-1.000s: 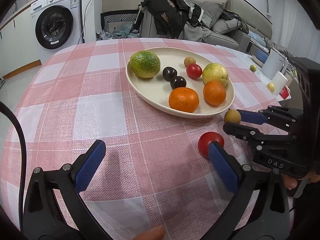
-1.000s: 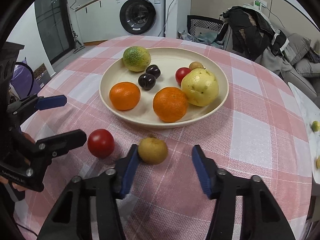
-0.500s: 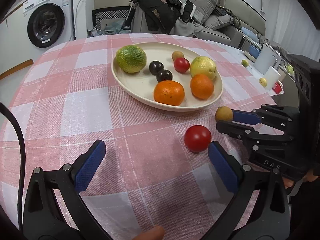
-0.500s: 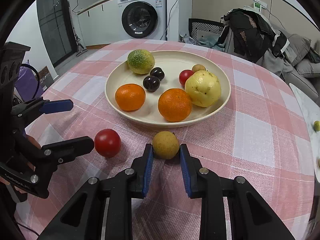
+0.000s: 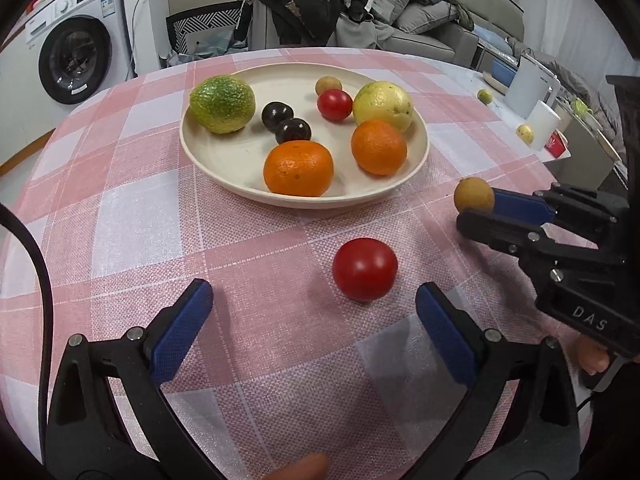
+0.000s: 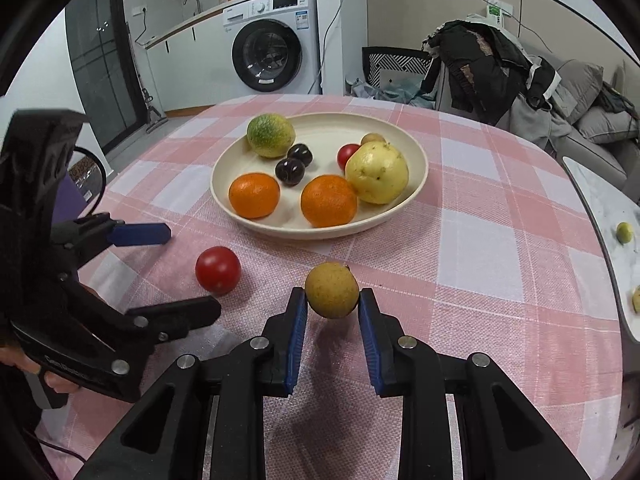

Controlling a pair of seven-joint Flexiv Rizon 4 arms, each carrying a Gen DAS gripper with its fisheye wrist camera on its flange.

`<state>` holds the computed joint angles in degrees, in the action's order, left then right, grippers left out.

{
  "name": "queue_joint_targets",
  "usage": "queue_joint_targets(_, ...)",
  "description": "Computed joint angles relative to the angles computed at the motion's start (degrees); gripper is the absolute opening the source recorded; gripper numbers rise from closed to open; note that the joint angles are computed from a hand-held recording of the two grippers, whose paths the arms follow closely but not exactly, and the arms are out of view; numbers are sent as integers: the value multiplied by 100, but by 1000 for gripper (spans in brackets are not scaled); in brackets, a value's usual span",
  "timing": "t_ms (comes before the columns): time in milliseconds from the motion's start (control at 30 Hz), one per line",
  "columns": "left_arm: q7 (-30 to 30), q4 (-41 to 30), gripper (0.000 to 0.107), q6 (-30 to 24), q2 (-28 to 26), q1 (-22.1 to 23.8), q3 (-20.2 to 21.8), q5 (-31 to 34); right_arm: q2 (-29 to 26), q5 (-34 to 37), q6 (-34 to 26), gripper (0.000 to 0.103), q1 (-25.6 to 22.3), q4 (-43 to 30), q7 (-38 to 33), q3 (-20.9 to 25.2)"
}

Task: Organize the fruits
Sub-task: 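Grasp the brown pear with the right tool while the left tool grasps the red tomato, then carry the brown pear and red tomato onto the cream plate and release both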

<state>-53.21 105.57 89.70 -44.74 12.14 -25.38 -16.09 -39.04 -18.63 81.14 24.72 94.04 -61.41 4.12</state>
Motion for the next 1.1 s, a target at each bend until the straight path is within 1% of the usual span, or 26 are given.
queue_joint_targets(67,-18,-48,94,-14,13,-130,130,31,27,9,58,27,32,36,71,-62)
queue_joint_targets(100,-13,-79,89,-29,16,-193,193,52,26,15,71,27,27,35,84,-61)
queue_joint_targets(167,43,-128,76,-39,20,-300,297,115,37,13,121,27,46,61,135,-105)
queue_joint_targets(200,78,-144,73,-48,21,-317,307,135,50,25,155,27,32,81,145,-93)
queue_joint_targets(267,157,-122,62,-97,23,-199,154,109,70,28,221,27,24,114,162,-98)
queue_joint_targets(300,190,-110,59,-151,24,-118,53,69,75,31,236,27,12,120,162,-88)
queue_joint_targets(367,263,-79,50,-233,27,27,-125,-20,64,21,220,27,17,106,169,-91)
queue_joint_targets(400,308,-78,48,-272,22,78,-191,-58,61,18,204,27,5,100,154,-68)
queue_joint_targets(467,427,-51,39,-299,10,172,-320,-112,60,8,194,27,-4,97,121,-40)
queue_joint_targets(533,537,-13,35,-262,3,216,-396,-131,61,6,201,27,-11,96,96,-25)
queue_joint_targets(567,593,11,30,-251,3,243,-440,-133,66,3,209,27,-4,101,91,-31)
queue_joint_targets(800,773,141,29,-136,-4,400,-659,-140,71,12,216,27,18,110,119,-68)
queue_joint_targets(933,787,241,29,9,-19,628,-899,-110,55,5,211,27,29,87,143,-87)
queue_joint_targets(967,780,268,29,45,-21,694,-969,-89,58,-4,242,27,55,101,170,-128)
queue_joint_targets(1100,713,341,29,153,-33,918,-1187,35,107,-106,638,27,323,264,430,-558)
